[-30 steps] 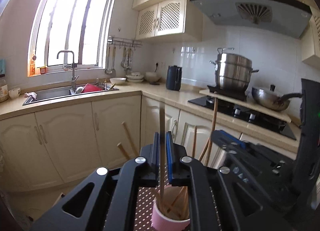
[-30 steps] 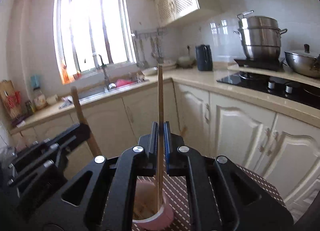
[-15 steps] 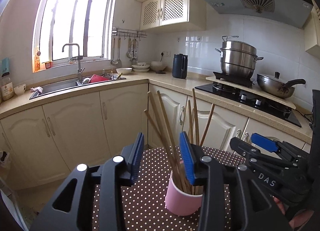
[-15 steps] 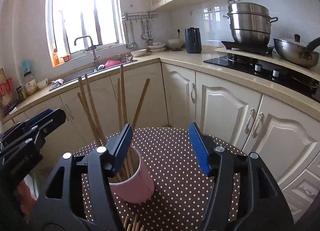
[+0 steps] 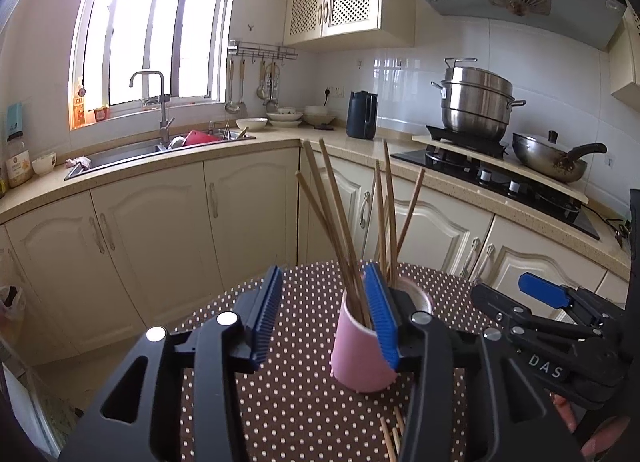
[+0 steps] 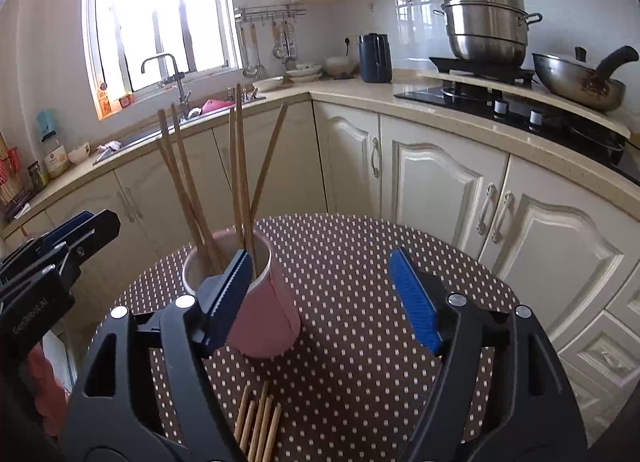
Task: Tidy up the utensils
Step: 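Move both open grippers back down to the remaining chopsticks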
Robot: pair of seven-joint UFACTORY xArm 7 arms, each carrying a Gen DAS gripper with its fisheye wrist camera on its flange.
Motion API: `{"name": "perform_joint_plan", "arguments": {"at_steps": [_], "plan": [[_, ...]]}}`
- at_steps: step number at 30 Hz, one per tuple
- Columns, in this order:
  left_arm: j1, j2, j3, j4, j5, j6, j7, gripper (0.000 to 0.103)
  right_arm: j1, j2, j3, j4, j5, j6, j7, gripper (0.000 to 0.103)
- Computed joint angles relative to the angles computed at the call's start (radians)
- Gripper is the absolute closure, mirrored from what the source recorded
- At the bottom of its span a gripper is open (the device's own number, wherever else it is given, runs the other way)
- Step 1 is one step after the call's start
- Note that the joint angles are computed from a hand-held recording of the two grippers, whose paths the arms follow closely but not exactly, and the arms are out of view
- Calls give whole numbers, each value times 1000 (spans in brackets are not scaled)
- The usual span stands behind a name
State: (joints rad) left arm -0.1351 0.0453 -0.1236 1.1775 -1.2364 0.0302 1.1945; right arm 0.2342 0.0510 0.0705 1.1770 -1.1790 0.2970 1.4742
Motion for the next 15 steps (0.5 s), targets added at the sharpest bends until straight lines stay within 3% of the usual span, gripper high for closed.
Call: {"name": "perform_joint_plan", "arguments": {"at_steps": [6,15], "plan": [[-13,-39,16,-74,7,14,-14,55,3,-32,20,-70,54,21,-43,27],[-34,-79,58,-169,105,40,-107,55,0,-62,49,-157,148,39,-102,25]]}}
